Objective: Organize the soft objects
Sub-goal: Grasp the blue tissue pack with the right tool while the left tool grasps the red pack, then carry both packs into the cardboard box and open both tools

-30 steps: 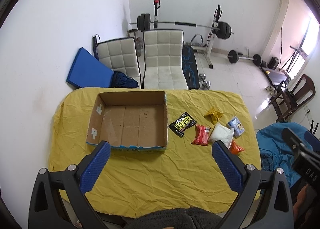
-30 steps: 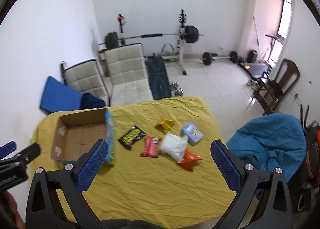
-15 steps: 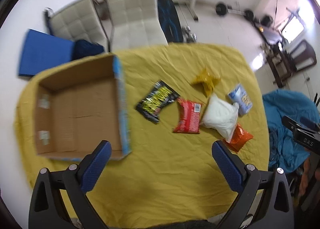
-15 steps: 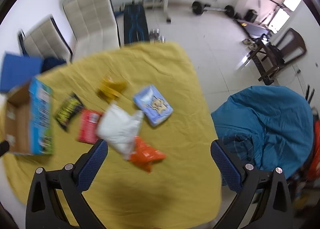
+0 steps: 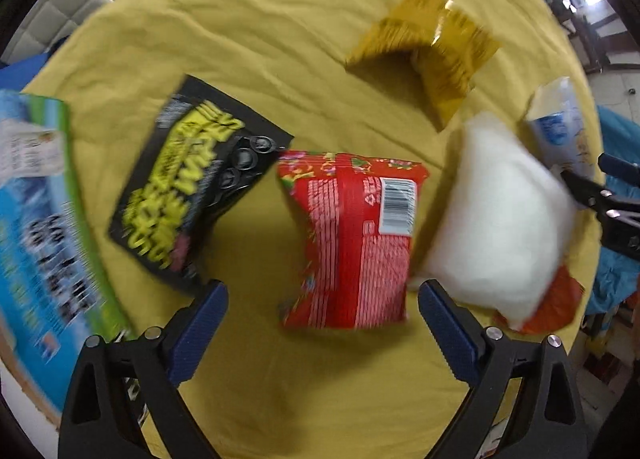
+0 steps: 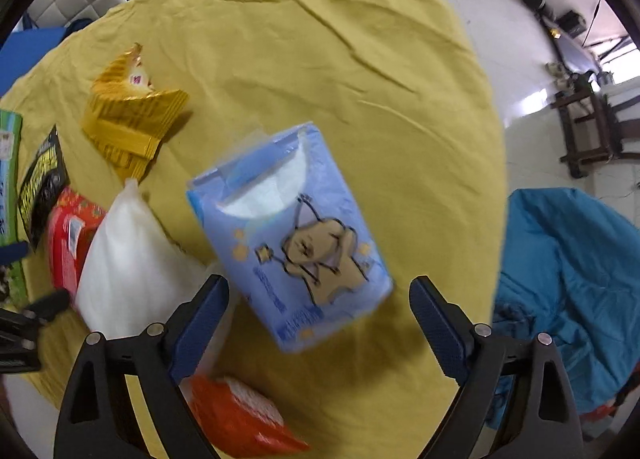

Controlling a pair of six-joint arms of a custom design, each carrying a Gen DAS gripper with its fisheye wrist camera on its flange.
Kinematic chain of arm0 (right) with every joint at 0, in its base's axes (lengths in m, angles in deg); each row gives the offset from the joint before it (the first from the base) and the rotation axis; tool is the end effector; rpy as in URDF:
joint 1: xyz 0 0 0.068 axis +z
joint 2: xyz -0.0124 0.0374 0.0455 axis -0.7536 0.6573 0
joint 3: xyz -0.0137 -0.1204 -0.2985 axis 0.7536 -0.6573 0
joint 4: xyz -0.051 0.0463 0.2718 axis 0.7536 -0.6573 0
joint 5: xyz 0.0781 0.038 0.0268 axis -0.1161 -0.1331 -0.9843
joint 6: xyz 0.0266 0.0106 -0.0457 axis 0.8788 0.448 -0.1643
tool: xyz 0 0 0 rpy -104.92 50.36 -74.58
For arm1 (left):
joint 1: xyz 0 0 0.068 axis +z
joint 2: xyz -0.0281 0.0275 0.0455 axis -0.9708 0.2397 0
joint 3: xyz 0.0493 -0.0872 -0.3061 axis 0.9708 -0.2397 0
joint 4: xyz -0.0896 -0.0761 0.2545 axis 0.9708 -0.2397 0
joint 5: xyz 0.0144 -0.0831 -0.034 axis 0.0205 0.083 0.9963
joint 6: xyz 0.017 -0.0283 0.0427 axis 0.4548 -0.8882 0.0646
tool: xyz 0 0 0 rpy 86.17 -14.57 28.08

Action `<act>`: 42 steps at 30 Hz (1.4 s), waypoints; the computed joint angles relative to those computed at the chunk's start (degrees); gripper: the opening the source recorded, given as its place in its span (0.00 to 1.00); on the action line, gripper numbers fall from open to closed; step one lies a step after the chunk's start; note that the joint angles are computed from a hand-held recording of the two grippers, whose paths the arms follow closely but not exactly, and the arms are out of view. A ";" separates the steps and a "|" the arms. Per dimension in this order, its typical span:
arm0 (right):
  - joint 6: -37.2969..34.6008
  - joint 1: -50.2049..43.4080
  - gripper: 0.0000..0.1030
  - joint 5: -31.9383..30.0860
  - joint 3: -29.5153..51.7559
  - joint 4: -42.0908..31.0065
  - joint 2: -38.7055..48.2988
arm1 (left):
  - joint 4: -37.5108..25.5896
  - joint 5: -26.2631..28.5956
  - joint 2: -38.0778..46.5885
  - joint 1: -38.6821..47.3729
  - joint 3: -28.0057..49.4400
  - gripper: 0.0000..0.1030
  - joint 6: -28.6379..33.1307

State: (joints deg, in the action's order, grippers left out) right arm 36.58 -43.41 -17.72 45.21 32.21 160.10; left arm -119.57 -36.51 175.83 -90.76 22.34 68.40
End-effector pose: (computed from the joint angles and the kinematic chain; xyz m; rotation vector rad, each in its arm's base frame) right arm 0.2518 0.0219 0.2031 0.1056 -3.0924 0.1089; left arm 0.2451 -0.0668 0.1304 -0.2748 -2.9786 0.0793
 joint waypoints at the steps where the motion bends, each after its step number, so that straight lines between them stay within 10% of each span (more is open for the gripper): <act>1: -0.03 -0.55 0.91 -0.60 -0.22 1.04 0.98 | 0.82 0.16 1.01 0.11 -0.21 0.89 -0.53; 6: 0.52 -4.10 0.80 -4.32 -1.15 4.77 5.38 | 2.84 2.70 0.74 0.92 -2.74 0.52 -2.18; 9: 1.12 -5.05 0.74 -4.27 -2.37 7.38 7.32 | 1.64 -0.14 -3.28 -0.40 -4.49 0.47 -3.84; 24: 3.80 -12.48 0.62 -0.64 -11.65 21.60 13.45 | -2.45 -1.22 -12.26 -0.04 -7.18 0.44 -7.83; 34: 0.40 -16.38 0.44 0.18 -17.10 17.83 1.48 | -15.24 -2.00 -29.66 -1.06 -5.28 0.41 -10.47; 42: 9.29 -7.81 0.40 -2.92 -8.15 -0.94 -11.55 | -33.22 -1.44 -41.76 4.33 7.44 0.41 -5.25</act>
